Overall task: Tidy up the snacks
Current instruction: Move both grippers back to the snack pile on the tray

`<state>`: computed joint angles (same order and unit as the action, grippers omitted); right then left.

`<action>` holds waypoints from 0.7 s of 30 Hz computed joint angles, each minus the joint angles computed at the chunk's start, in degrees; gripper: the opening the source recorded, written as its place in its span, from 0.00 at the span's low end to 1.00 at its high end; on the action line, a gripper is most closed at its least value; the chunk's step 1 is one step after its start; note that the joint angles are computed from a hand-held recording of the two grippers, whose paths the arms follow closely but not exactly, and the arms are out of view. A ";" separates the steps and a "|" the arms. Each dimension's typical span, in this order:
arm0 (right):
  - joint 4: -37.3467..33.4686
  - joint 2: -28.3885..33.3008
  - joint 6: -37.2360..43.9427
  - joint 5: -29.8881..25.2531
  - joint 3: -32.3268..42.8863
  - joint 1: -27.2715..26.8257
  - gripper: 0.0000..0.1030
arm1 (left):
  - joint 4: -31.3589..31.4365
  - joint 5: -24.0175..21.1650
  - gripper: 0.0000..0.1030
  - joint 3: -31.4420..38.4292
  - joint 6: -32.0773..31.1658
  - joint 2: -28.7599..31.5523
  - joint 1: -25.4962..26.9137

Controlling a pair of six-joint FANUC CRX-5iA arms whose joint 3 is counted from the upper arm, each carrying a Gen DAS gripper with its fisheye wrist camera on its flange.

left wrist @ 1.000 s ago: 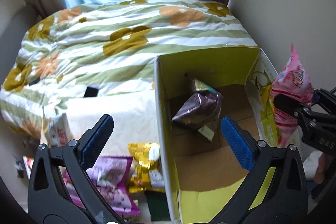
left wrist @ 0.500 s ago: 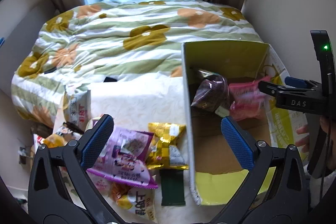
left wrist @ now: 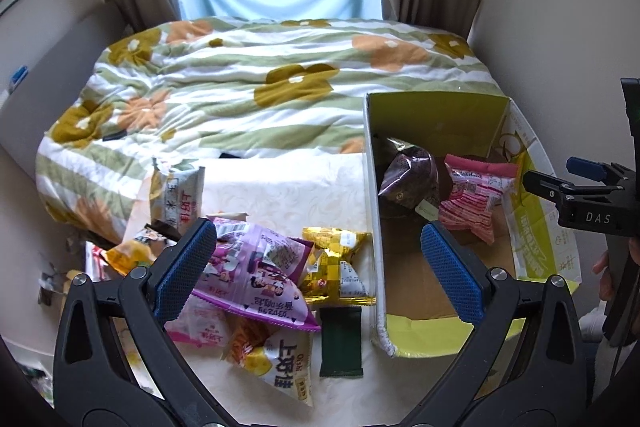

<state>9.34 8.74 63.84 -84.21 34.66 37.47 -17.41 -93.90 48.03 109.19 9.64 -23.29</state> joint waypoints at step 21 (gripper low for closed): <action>12.40 -4.82 -17.08 3.02 -2.90 21.00 1.00 | 10.73 4.54 0.99 -19.04 -13.69 -20.71 20.32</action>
<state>21.74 3.92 46.77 -81.18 31.76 58.47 -6.68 -89.36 28.98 95.50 -11.06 -2.98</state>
